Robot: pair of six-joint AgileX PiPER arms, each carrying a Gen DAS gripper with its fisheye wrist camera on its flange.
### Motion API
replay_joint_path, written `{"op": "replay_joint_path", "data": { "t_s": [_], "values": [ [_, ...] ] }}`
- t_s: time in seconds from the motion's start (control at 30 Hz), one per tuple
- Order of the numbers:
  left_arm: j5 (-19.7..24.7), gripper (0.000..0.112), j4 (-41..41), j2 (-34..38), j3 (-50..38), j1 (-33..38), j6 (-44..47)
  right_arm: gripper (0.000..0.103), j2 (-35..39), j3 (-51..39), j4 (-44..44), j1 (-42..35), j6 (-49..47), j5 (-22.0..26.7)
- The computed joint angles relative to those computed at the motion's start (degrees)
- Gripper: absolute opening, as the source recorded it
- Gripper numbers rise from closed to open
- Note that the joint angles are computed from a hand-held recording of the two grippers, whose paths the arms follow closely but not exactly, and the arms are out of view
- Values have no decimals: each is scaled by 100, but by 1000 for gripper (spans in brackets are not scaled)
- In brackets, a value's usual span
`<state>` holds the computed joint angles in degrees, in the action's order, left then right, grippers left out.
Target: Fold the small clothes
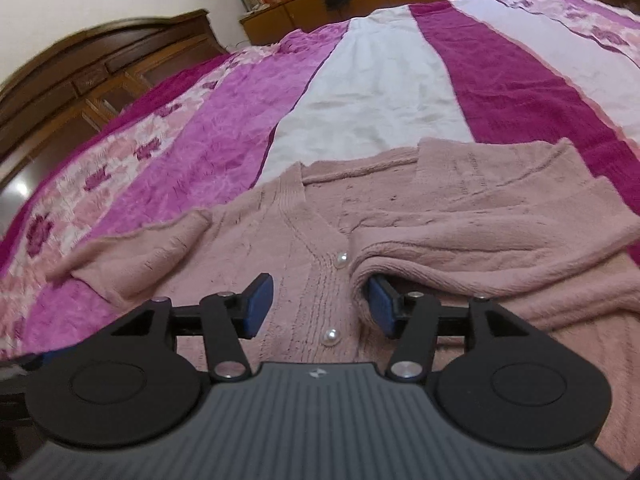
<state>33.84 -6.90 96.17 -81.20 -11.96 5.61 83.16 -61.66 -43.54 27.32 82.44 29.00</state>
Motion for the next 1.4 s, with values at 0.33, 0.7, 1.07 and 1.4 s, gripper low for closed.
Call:
{"op": "replay_joint_path", "data": {
  "t_s": [0.33,0.7,1.07,1.4],
  "values": [
    [-20,103,-407,-122,-55,22,430,61,-1261,313,182,131,-311,1024],
    [-165,103,-640,-230,-178,-427,853,62,-2468,1747,-561,-266,1222,1039],
    [-244,103,-221,160,-542,-1421,654,63,-2893,2259,-362,-1195,1496,521],
    [-330,102,403,770,-1041,-2296,274,64,-3015,2612,-80,-2074,1341,-130]
  ]
}}
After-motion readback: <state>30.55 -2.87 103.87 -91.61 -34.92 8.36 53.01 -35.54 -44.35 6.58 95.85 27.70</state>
